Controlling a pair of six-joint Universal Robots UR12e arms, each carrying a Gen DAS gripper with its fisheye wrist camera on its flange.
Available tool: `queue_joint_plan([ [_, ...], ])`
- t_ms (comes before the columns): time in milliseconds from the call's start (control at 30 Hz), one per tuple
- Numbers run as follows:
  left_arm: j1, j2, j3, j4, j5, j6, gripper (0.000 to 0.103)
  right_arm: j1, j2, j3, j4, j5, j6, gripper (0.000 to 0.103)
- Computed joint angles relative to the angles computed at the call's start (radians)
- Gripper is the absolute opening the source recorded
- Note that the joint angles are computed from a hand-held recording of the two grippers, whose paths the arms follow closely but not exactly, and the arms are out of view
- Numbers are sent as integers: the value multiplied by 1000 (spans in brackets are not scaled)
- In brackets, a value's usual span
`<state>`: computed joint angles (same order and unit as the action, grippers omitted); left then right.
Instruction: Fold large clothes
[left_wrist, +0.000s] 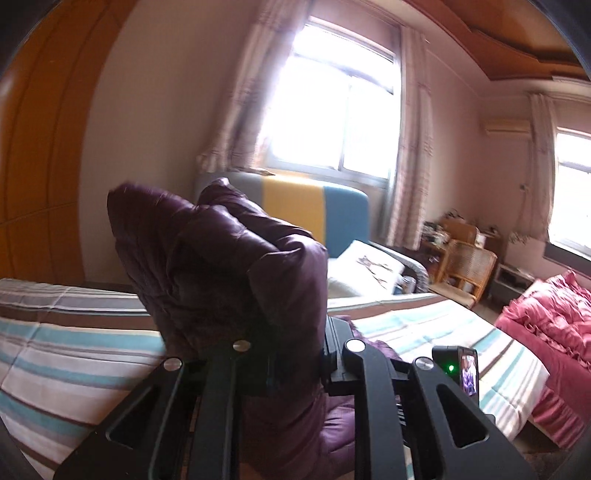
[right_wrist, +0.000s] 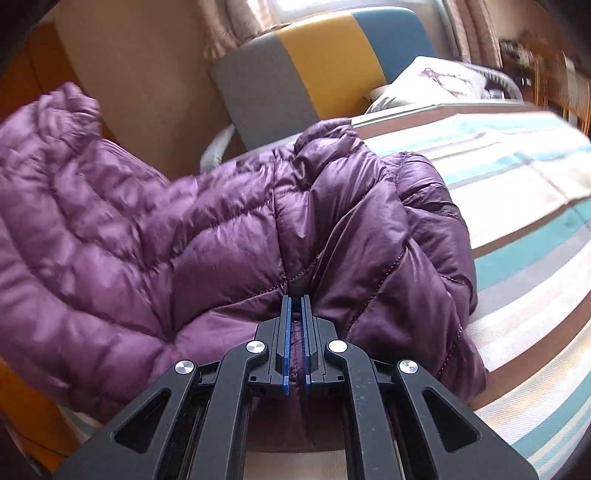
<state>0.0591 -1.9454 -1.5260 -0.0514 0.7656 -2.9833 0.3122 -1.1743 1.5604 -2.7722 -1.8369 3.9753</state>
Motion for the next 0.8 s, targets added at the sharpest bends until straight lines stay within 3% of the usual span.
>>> queue_joint_plan([
  [67, -11, 5, -2, -17, 3, 28, 16, -1, -19, 38, -82, -18, 48, 5],
  [133, -20, 10, -4, -44, 3, 54, 16, 7, -37, 58, -104, -78, 70, 5],
  [300, -48, 24, -17, -103, 7, 123, 16, 13, -83, 81, 12, -208, 104, 5],
  [467, -74, 27, -21, -174, 3, 210, 16, -1, -116, 130, 20, -200, 194, 5],
  [800, -138, 29, -31, -328, 51, 355, 16, -10, -152, 170, 68, -247, 243, 5],
])
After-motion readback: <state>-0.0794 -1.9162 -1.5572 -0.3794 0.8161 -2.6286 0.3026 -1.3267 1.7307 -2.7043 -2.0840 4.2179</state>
